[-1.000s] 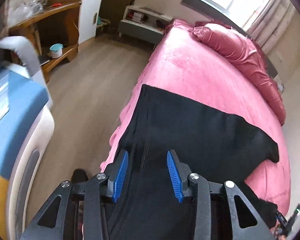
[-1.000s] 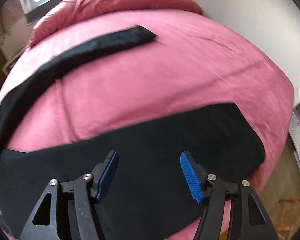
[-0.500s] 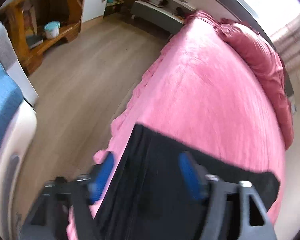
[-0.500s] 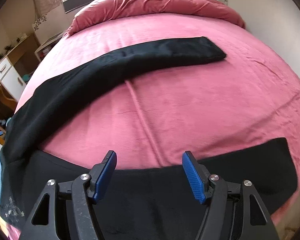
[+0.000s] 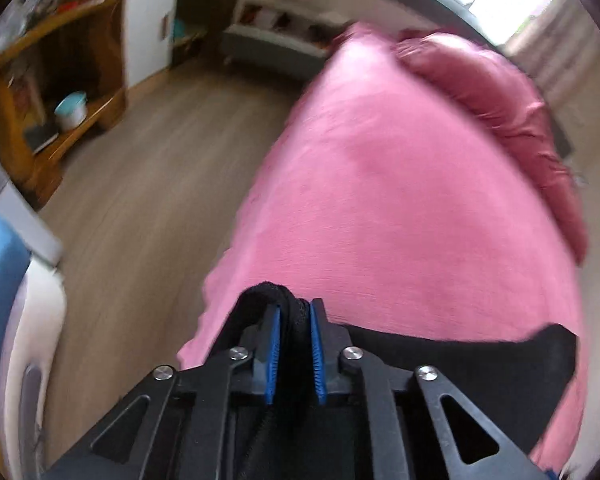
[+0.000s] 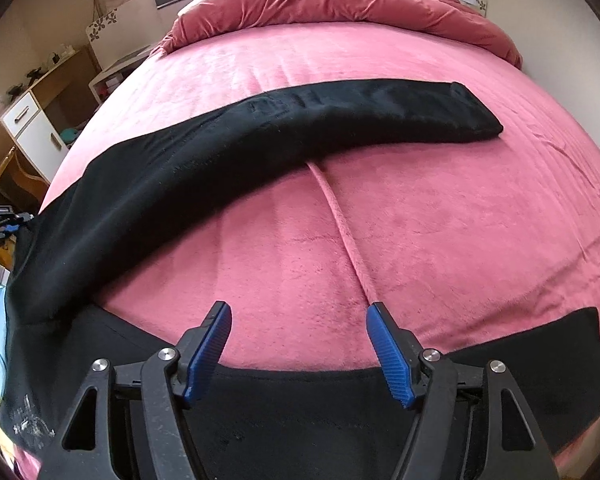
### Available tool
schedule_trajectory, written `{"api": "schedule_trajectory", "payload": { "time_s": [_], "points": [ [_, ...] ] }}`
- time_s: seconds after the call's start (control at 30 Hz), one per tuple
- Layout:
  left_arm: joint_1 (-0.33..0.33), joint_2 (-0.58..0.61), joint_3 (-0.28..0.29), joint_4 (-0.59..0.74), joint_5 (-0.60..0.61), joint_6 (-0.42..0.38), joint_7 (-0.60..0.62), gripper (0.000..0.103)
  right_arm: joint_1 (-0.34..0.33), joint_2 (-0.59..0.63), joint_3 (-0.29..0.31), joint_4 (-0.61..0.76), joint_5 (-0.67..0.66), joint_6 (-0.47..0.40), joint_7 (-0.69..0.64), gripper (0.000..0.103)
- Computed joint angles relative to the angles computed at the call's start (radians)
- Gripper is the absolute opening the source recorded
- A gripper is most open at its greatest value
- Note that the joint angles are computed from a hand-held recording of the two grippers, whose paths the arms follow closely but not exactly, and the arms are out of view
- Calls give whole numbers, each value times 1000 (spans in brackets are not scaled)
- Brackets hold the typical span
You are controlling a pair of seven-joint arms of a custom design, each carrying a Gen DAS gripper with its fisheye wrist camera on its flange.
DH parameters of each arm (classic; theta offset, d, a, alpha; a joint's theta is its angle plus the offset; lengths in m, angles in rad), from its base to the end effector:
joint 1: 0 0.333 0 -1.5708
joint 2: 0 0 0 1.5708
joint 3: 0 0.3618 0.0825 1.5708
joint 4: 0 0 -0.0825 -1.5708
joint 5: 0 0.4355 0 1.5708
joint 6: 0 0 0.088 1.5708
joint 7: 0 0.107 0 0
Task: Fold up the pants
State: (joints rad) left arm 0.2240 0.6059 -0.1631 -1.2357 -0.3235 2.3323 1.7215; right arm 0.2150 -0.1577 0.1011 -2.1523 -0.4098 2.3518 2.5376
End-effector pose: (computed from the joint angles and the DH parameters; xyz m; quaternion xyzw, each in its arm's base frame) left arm 0.8385 0.0854 0.4994 -0.7160 0.6295 -0.2925 0.0740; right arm 0.5485 0.1761 0.5306 -0.5313 0.8107 -0.1983 0.1456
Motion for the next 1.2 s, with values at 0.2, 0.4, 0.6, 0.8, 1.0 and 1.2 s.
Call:
{"api": "schedule_trajectory", "payload": {
  "time_s": [0.2, 0.4, 0.6, 0.8, 1.0, 1.2],
  "points": [
    [226, -289, -200, -330, -488, 11, 533, 12, -1, 12, -16, 20, 53, 55, -36, 70],
    [335, -540, -147, -573, -811, -321, 848, 11, -8, 53, -41, 60, 178, 173, -101, 70],
    [314, -683, -30, -729, -825, -505, 961, 10, -13, 152, -68, 163, 369, 244, -211, 70],
    [257, -718, 56, -784, -777, -567, 962, 10, -28, 293, -90, 331, 448, 222, -205, 67],
    [195, -721, 134, -793, -759, -576, 946, 10, -30, 428, -122, 507, 395, 94, -130, 46],
    [118, -706, 194, -771, -728, -559, 937, 10, -43, 522, -132, 625, 376, 14, -136, 23]
  ]
}}
